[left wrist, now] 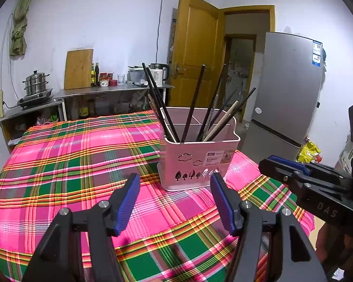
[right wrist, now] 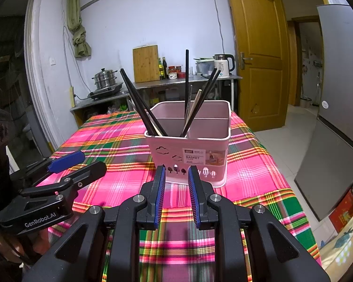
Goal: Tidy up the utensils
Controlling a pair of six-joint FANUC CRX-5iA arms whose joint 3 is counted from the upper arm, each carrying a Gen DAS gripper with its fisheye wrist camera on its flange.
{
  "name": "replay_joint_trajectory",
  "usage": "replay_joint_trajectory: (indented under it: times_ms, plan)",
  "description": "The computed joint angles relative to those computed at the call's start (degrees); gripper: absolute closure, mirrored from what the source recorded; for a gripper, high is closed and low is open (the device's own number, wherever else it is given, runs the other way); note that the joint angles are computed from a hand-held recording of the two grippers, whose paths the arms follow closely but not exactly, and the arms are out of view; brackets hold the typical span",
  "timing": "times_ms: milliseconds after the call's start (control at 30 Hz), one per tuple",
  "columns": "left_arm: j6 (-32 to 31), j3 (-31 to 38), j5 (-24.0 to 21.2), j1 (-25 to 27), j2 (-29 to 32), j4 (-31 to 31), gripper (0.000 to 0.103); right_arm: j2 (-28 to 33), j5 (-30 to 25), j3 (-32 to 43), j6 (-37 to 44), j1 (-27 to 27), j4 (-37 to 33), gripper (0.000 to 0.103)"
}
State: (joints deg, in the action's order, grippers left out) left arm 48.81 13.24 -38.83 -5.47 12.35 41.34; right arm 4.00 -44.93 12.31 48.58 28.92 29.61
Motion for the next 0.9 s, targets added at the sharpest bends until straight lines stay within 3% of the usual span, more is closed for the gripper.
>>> replay_joint_trajectory:
  times_ms: [900]
  plan:
    - [0.3, -0.1, -0.2, 0.0, 0.3, 0.0, 0.039, -0.1, -0.1, 0.0, 0.2, 0.0, -0.1, 0.082]
